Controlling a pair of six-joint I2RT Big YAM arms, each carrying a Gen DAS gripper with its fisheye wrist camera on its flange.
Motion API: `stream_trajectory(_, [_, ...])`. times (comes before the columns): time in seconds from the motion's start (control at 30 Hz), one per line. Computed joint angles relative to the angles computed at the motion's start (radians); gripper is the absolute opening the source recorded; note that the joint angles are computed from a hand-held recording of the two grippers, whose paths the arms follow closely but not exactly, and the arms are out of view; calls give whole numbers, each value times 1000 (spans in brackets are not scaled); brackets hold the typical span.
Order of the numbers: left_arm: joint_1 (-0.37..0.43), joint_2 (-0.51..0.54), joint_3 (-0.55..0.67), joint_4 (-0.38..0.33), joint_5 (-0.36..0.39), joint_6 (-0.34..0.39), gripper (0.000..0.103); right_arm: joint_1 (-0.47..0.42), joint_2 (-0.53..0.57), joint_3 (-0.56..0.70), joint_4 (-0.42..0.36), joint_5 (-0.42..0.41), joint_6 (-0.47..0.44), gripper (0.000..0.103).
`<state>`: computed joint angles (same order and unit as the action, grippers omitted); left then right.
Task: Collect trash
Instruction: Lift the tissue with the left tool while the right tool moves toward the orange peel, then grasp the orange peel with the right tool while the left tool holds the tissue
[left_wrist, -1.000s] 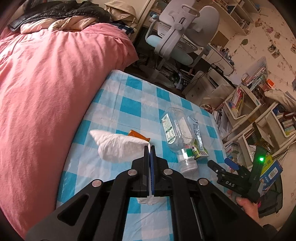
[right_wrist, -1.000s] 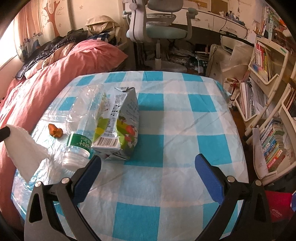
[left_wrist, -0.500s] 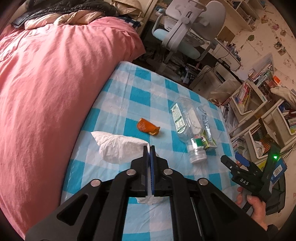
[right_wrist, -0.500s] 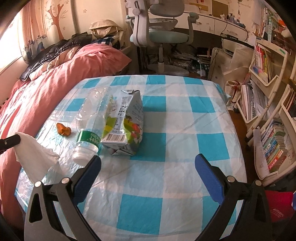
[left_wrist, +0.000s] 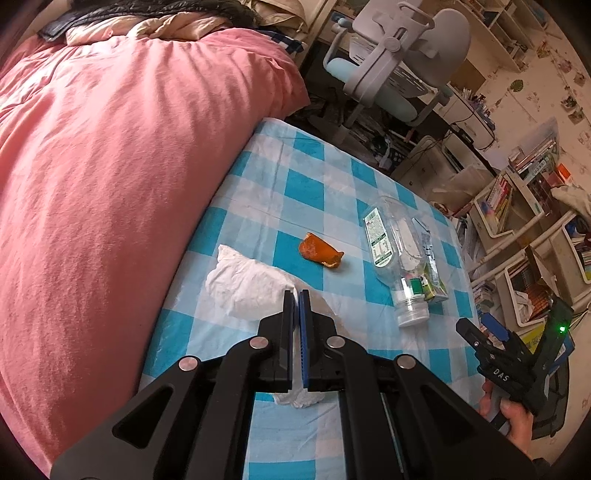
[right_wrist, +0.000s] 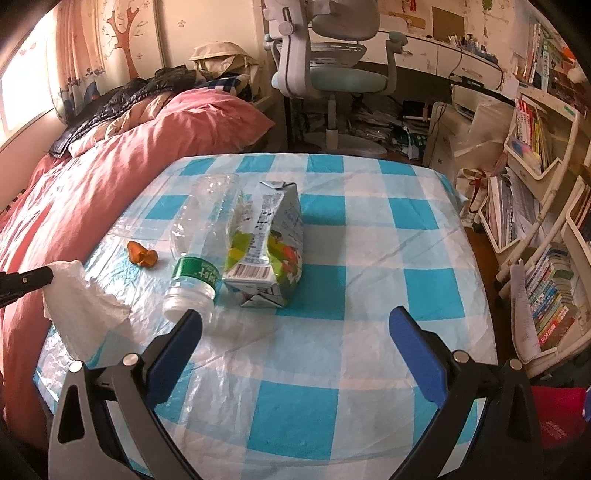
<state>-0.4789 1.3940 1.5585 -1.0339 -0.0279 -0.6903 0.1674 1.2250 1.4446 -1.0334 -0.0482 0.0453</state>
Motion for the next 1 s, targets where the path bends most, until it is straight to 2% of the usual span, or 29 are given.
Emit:
stream_trajectory(0.17, [5, 8, 0, -12, -5, -10, 3, 7, -10, -3, 14, -11, -20, 97])
stream_trajectory(0.33, [-2, 22, 7, -20, -15, -11, 13, 13, -21, -6, 33, -39, -21, 97])
stream_trajectory(0.37, [-6, 29, 13, -29, -19, -9, 18, 18, -26, -8, 43, -44, -25, 97])
stream_trajectory(0.43, [-15, 50, 28, -59, -23, -3, 37, 35, -36, -14, 65, -48, -40, 97])
stream_trajectory(0.47, [-25, 72, 45, -90, -22, 11, 50, 51, -42, -18, 82, -44, -59, 97])
stream_trajectory(0.53, [-47, 109, 74, -137, -44, 46, 52, 75, -49, -23, 102, -33, -91, 97])
stream_trajectory(0.57, [-56, 124, 85, -154, -50, 66, 52, 93, -55, -27, 116, -22, -112, 97])
stream_trajectory(0.6, [-65, 144, 99, -174, -50, 95, 43, 112, -62, -33, 133, -13, -137, 97])
stream_trajectory(0.63, [-73, 158, 109, -186, -47, 121, 28, 125, -69, -38, 146, -9, -155, 97])
stream_trajectory(0.67, [-75, 164, 116, -195, -46, 131, 4, 146, -82, -50, 173, -1, -186, 97])
stream_trajectory(0.73, [-73, 142, 104, -163, -71, 123, 3, 164, -98, -63, 204, -10, -216, 97])
stream_trajectory(0.8, [-62, 97, 85, -113, -128, 95, 2, 185, -109, -74, 229, -46, -238, 97])
stream_trajectory(0.97, [-13, -63, -16, 96, -224, -9, 2, 269, -41, -34, 203, -53, -274, 97])
stream_trajectory(1.0, [-8, -79, -27, 116, -239, -17, 2, 290, -12, -14, 195, -46, -275, 97])
